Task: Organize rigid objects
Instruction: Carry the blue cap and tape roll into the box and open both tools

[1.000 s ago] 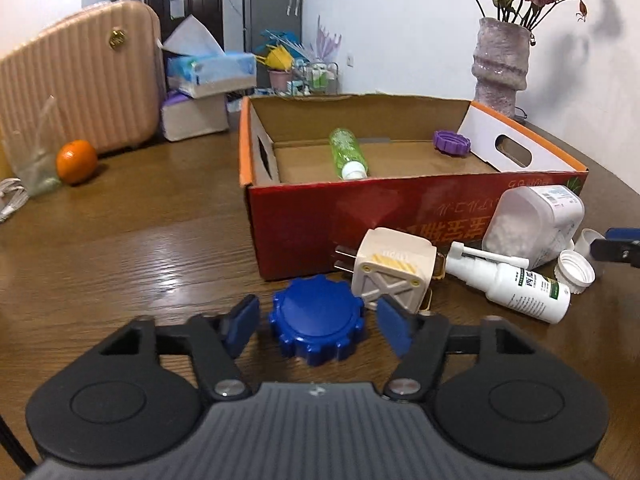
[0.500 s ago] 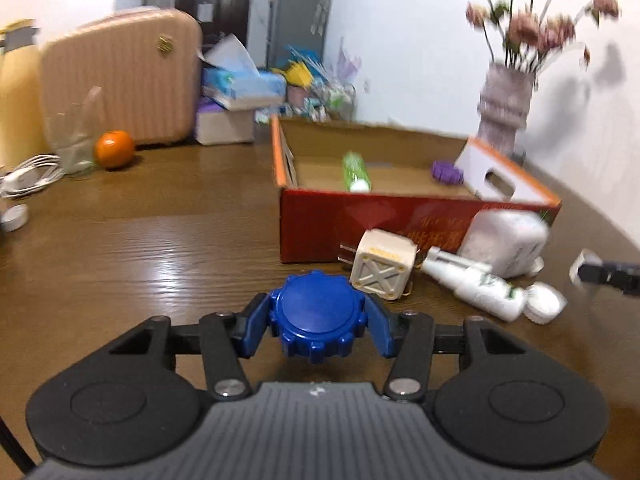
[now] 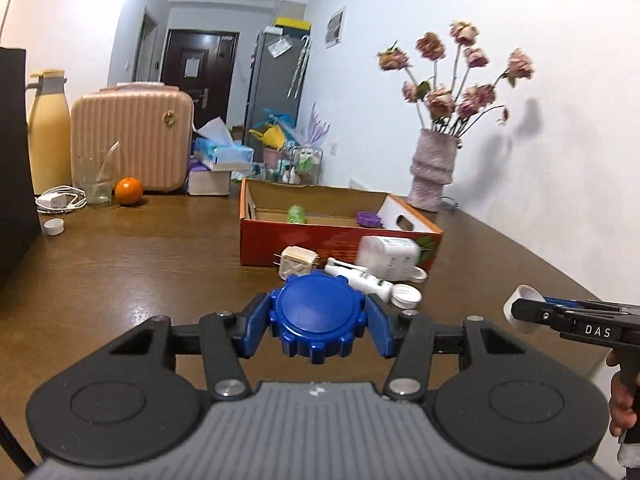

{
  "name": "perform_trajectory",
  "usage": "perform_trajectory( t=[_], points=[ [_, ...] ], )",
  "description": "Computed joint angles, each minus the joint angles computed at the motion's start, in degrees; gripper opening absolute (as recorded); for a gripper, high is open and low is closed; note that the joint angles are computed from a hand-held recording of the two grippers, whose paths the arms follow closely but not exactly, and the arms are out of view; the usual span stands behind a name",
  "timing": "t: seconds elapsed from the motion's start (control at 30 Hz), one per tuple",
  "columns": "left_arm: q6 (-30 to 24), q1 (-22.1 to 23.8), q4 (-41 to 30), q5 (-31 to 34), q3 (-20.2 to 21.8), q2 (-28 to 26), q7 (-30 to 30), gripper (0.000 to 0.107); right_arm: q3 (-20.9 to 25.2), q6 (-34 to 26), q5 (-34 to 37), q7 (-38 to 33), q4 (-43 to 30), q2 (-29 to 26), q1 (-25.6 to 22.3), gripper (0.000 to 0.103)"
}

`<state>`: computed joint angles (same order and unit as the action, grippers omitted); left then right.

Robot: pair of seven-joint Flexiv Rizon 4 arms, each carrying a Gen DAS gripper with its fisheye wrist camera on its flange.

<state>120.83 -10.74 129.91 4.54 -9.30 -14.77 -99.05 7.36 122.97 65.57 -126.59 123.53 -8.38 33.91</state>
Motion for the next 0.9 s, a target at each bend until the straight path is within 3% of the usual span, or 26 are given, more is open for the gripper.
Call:
perform_trajectory(
  t=[0.07, 0.1, 0.2, 0.27, 0.33, 0.43, 0.57, 0.6, 0.67, 0.73, 0.8, 0.83, 0.9],
  points=[
    [0.7, 1.0, 1.5, 1.8, -0.5, 1.2, -1.8, 0.053, 1.5, 1.9, 1.2, -0.1, 1.4, 1.2, 0.8, 0.044],
    [0.7, 3.3, 2.3, 2.4, -2.8, 1.8, -2.2, 0.053, 2.3, 2.6, 2.2, -0.5, 1.7, 1.7, 0.9, 0.043],
    [2.7, 13.8, 5.5, -0.9, -15.3, 2.4, 1.3, 0.053, 4.6, 3.9, 4.3, -2.2, 2.0, 3.0, 0.4, 0.043],
    [4.3, 16.9, 6.1, -3.0, -19.5, 1.7, 3.9, 0.053, 5.6, 4.3, 5.5, -3.9, 1.4, 3.3, -0.2, 0.043],
    [4.1, 16.8, 5.1, -3.2, -19.3, 1.0, 4.6, 0.053, 6.1, 3.8, 6.0, -5.7, 0.3, 3.3, -1.0, 0.043],
    [2.8, 14.3, 0.6, -1.8, -15.8, -1.2, 4.9, 0.053, 5.4, 0.4, 4.7, -7.3, -1.8, 2.9, -2.5, 0.043],
    [-7.2, 5.0, -15.8, 12.5, -0.8, -6.2, -7.3, 0.053, 0.4, -7.0, 5.0, -14.7, -8.3, 1.5, -2.8, 0.043],
    [-9.8, 3.8, -20.0, 14.8, 1.0, -7.8, -8.9, 0.053, -1.4, -8.9, 3.9, -14.9, -9.9, 0.7, -2.5, 0.043],
    [-15.8, 5.9, -29.3, 20.8, -1.0, -11.6, -12.9, 0.053, -8.6, -13.9, 1.9, -14.7, -13.4, -1.1, 0.9, 0.043],
    [-23.2, 11.4, -38.5, 24.0, -9.2, -16.9, -13.8, 0.053, -16.8, -17.8, -2.0, -10.7, -16.9, -4.2, 5.1, 0.043],
    [-30.8, 12.1, -47.9, 21.3, -12.7, -22.8, -10.1, 0.053, -20.3, -23.9, -5.7, -6.1, -22.9, -8.7, 3.9, 0.043],
    [-34.4, 10.0, -52.5, 15.5, -11.7, -25.7, -4.4, 0.053, -22.5, -27.4, -8.2, -2.3, -25.6, -10.9, 3.8, 0.043],
    [-39.8, 3.3, -61.9, -3.1, -5.7, -32.0, 11.6, 0.053, -26.8, -36.0, -13.5, 6.7, -33.2, -17.0, 2.7, 0.043]
  ],
)
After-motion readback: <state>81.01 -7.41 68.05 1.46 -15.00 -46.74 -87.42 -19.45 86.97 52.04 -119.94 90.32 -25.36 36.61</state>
